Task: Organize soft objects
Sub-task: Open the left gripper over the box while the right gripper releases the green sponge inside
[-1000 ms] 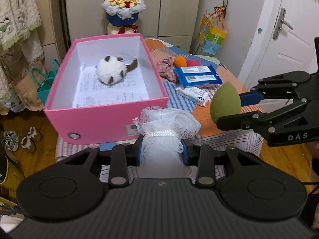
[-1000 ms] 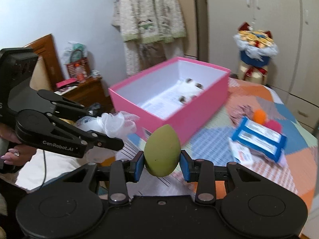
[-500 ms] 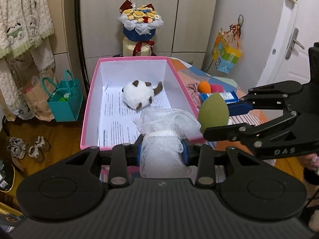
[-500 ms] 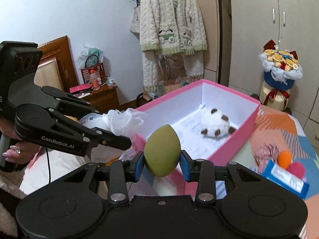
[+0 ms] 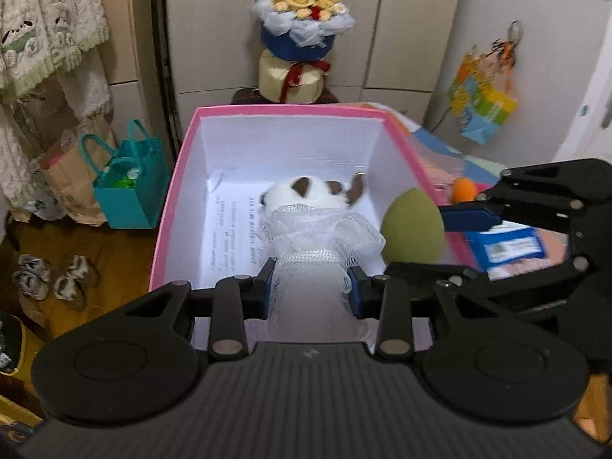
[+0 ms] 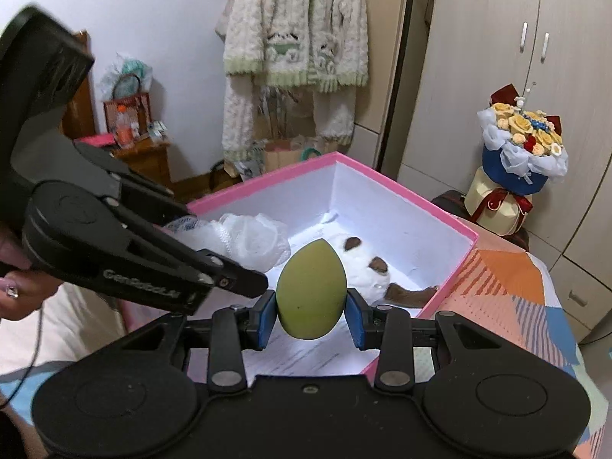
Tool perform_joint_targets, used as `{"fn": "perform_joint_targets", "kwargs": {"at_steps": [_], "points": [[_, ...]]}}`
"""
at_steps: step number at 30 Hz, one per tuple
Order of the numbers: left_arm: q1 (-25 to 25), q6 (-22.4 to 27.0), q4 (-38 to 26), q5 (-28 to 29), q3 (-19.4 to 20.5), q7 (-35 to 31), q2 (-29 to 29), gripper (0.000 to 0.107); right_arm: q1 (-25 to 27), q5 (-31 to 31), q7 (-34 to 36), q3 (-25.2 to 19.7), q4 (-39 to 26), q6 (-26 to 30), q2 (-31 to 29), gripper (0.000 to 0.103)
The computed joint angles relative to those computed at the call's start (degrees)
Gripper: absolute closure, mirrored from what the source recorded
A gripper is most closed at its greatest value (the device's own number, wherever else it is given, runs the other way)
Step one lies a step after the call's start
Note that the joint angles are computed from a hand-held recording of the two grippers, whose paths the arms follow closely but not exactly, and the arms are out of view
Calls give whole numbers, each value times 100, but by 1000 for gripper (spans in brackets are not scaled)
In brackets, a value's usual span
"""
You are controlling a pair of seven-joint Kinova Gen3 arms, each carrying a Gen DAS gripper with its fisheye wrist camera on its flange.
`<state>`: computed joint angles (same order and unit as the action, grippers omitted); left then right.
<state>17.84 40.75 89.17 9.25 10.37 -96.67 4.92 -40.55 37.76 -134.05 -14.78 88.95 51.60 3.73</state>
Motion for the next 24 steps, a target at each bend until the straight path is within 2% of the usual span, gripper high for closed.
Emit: {"fn": "perform_joint_targets", "kwargs": {"at_steps": [3,9,13,18,21,23,24], "points": [[8,-15,-125,-133,3,209,202,73,-29,45,325,40,-189,177,238,60],[-101,494,-504,154,19,-77,478,71,-116,-170,1201,185,-501,381,525,60],[5,623,-637,-19,-37,126,588,71,-101,-422,1652,300,-661,375,670,60],[15,766,-730,-94,-89,364,663,60,-52,-656,1867,418,-663,210,718,58],[-45,679,-619,-35,-89,321,572,53,-76,-674,1703,453,-554,99,640,51],[-224,703,-580,302,-26,26,529,48,-38,-753,1578,437,-400,-98,501,35],[-307,679,-508,485,-16,-75,477,48,-14,-767,1500,425,-318,-211,434,34]]}}
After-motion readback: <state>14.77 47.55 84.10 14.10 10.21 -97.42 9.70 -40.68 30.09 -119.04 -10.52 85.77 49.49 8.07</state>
